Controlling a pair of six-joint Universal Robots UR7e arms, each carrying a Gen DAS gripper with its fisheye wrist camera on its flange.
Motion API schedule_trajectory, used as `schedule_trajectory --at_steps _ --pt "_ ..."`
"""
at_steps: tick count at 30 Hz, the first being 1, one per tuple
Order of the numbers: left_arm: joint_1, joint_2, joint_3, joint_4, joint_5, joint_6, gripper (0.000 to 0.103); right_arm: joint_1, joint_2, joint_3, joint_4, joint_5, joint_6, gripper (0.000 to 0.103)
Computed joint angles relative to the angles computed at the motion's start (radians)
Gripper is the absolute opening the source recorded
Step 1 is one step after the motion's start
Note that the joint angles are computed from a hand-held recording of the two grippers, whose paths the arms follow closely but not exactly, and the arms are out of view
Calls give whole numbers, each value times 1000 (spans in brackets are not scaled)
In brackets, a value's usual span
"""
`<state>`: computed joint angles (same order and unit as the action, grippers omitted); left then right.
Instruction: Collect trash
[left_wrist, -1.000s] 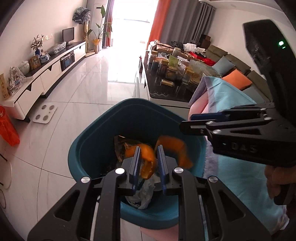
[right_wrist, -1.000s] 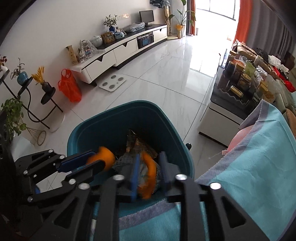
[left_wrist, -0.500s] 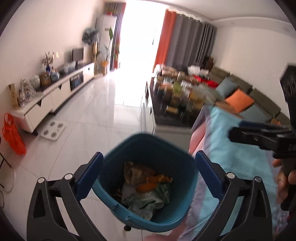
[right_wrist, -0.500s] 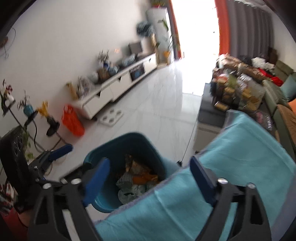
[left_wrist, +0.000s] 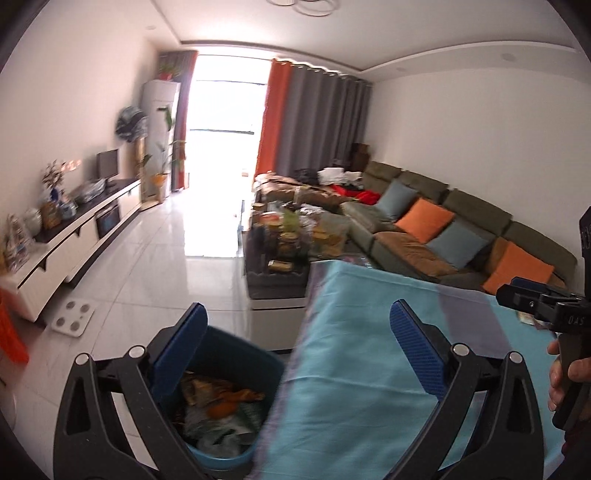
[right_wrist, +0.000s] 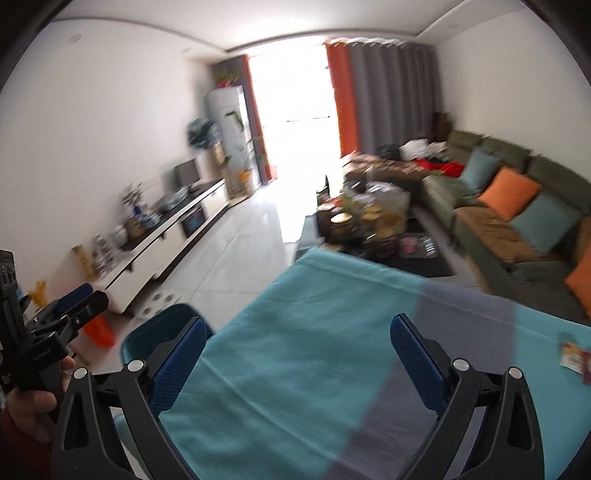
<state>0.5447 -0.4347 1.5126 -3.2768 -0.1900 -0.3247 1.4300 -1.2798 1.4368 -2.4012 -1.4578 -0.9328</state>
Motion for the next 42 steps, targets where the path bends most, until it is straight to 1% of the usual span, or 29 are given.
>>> schedule_trajectory --at_steps 2,3,4,7,10,12,14,17,19,21,23,26,29,34,39,42 --pt "-10 51 -73 -51 -16 103 98 -16 -19 12 -38 19 1 96" --pt "-14 71 -101 -52 -24 128 98 -27 -38 33 -78 30 -1 96" --pt "-17 83 -120 -58 -38 152 98 -38 -47 35 -85 38 -3 96" --pt "-25 131 -198 -34 -57 191 98 -68 -81 63 -142 66 5 96" --pt "-34 176 -263 -39 -71 239 98 -95 -105 78 -163 87 21 96" --pt "-33 188 -291 8 -92 211 98 -112 -121 86 -164 96 20 96" --pt "-36 197 -309 40 -114 192 98 -125 -143 113 -199 98 23 96" --pt "-43 223 -345 45 -138 222 98 -147 -162 128 -236 101 40 96" --pt "-47 236 -365 78 -154 209 98 -166 -178 143 -264 102 51 96" --pt "-50 243 -370 85 -169 208 98 -180 -183 141 -278 101 60 96" --pt "-54 254 -387 114 -174 201 98 -193 -188 146 -313 83 71 96" --pt "-60 268 -402 141 -179 194 98 -216 -196 148 -324 85 87 96" --pt "-53 260 -398 172 -193 172 98 -234 -198 151 -349 68 92 96" --pt "-46 262 -404 213 -201 142 98 -255 -198 148 -371 35 109 96" --pt "-38 267 -419 254 -216 113 98 -278 -199 140 -385 20 127 96" --pt "-37 272 -428 277 -212 98 98 -289 -198 133 -389 11 130 96"
